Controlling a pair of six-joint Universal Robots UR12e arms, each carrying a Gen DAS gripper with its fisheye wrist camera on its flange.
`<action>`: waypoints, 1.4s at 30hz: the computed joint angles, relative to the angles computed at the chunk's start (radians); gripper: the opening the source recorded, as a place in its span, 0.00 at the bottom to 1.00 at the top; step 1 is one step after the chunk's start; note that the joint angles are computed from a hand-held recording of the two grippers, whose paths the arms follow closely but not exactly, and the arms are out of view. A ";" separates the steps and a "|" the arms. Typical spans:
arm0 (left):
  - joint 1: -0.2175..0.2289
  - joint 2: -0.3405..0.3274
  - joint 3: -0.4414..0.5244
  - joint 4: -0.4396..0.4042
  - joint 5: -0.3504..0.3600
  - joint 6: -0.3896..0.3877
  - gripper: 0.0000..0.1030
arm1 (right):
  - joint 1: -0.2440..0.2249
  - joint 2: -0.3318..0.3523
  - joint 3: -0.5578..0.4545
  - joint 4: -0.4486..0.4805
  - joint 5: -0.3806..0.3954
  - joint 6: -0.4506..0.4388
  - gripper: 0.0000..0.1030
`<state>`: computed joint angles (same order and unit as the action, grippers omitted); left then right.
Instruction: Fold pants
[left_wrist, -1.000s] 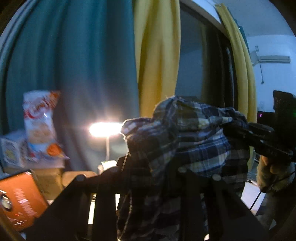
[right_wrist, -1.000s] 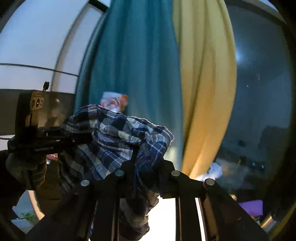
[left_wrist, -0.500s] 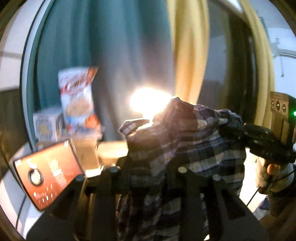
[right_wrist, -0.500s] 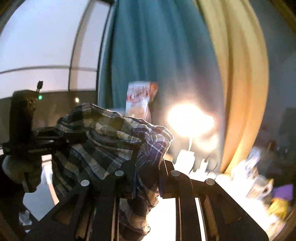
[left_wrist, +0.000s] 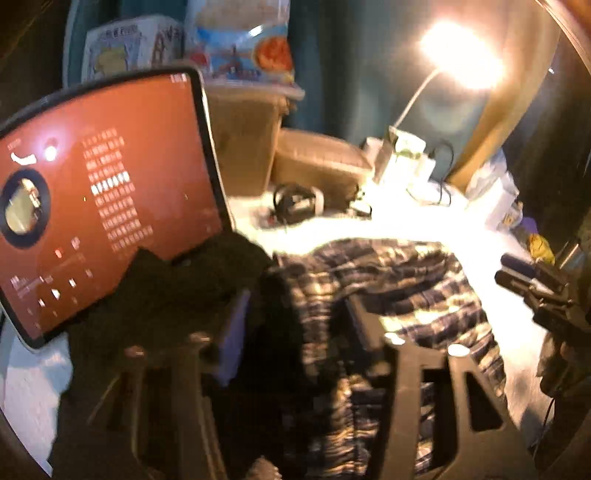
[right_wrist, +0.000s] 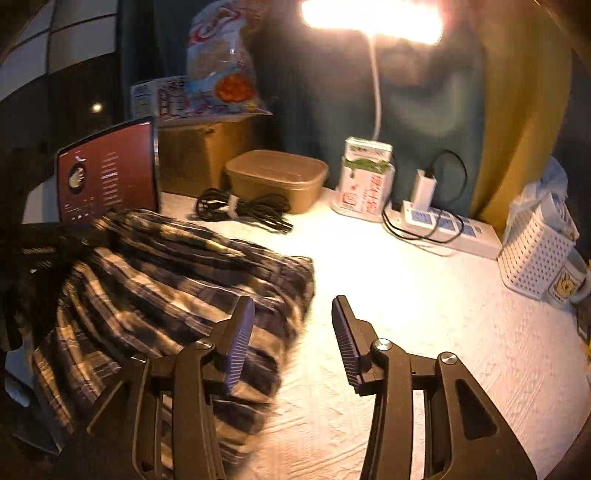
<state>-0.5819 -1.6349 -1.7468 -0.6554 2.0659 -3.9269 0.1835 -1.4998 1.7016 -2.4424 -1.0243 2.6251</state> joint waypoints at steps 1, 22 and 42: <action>-0.006 -0.001 0.005 0.003 0.020 0.008 0.67 | -0.002 0.001 -0.001 0.005 -0.001 0.002 0.45; -0.154 -0.110 0.144 0.182 0.076 0.073 0.79 | -0.154 -0.108 0.075 0.040 0.054 0.013 0.45; -0.325 -0.297 0.383 0.209 0.343 0.229 0.90 | -0.403 -0.312 0.227 -0.083 0.118 0.068 0.46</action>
